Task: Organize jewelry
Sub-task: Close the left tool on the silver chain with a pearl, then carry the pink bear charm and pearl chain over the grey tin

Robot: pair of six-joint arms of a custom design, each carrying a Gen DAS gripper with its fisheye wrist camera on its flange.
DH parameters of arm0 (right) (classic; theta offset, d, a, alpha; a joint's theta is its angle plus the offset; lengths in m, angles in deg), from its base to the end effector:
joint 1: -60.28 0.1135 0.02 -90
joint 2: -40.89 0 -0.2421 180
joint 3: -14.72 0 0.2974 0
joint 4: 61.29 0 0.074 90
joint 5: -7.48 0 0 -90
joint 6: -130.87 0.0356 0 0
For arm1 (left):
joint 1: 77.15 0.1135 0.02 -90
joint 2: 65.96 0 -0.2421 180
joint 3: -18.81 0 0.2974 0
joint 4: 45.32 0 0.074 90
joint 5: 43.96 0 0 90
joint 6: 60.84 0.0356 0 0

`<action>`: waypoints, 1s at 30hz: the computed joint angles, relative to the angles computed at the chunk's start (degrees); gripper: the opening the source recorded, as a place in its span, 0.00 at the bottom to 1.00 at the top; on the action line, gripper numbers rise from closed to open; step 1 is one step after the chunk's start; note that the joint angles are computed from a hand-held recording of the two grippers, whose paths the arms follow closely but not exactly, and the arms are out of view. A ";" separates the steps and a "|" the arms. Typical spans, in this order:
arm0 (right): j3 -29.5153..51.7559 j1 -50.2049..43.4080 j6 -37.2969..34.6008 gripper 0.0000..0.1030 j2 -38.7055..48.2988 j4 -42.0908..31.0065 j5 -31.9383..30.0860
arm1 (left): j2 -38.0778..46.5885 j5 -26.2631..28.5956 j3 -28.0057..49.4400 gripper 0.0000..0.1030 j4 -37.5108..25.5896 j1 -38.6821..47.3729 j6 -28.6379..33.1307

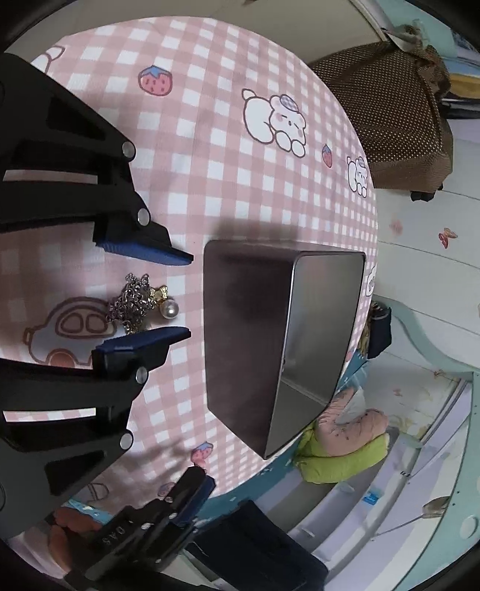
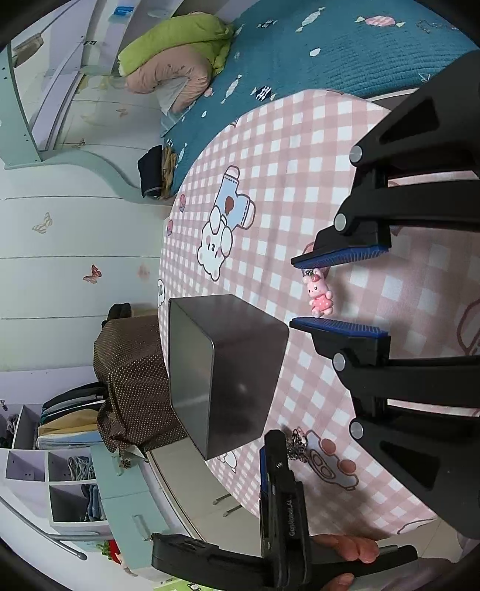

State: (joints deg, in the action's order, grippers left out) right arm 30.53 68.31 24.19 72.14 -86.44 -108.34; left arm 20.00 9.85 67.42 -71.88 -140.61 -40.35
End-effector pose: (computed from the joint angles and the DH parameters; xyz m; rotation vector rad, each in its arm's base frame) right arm 0.1763 0.0405 0.0909 -0.7030 2.1166 0.4300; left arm 0.1459 -0.2452 0.0823 -0.3060 2.3708 -0.1957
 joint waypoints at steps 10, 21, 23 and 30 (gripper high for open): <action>1.45 0.58 0.33 0.25 6.05 3.50 0.48 | -1.36 -0.73 -1.63 0.11 -0.16 -0.20 -3.16; 1.84 1.52 0.89 0.25 5.49 3.26 0.94 | -21.99 -5.68 -15.14 0.11 -0.12 -2.88 -14.19; 1.68 2.22 1.12 0.25 3.81 2.46 1.21 | -22.76 -6.85 -14.76 0.11 -2.00 -3.80 -15.24; 2.13 3.96 1.90 0.25 -2.72 -0.87 1.62 | -22.37 -9.26 -12.02 0.11 -5.29 -5.06 -14.60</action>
